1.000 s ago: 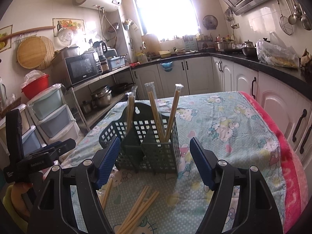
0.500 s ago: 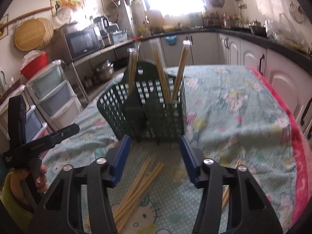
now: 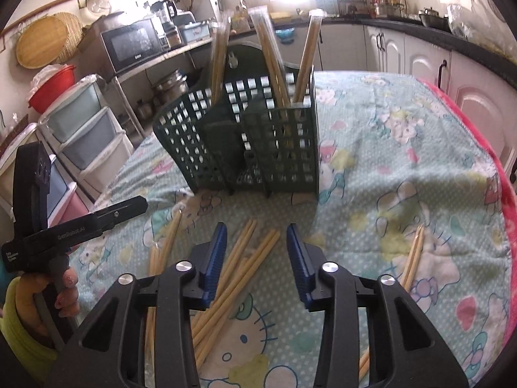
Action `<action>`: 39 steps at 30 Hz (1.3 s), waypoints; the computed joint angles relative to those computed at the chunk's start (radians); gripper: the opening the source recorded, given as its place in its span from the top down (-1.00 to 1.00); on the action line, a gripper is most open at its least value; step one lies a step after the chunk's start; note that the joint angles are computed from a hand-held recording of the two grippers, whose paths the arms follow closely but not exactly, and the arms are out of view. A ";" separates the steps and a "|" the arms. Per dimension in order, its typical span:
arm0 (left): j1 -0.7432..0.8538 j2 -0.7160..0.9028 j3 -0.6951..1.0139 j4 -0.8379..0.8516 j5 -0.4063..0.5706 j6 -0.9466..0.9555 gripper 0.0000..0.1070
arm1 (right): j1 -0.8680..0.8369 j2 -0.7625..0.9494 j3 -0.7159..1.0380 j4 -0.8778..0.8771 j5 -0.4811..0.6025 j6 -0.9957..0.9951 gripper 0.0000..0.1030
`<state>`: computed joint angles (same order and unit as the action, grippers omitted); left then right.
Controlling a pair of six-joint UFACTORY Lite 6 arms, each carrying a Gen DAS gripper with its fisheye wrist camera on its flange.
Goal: Organize utensils
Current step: 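Lower both tools onto the loose chopsticks and close each on a chopstick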
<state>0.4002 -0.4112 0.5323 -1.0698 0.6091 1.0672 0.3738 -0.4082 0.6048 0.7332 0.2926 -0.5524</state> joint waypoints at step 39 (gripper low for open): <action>-0.315 0.332 0.166 0.236 -0.315 -0.244 0.75 | -0.173 0.222 0.016 0.276 0.007 -0.260 0.79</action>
<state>0.0851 -0.0792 0.6988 -0.8339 0.2940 0.8232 0.2007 -0.1859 0.6205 1.0088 0.2995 -0.8121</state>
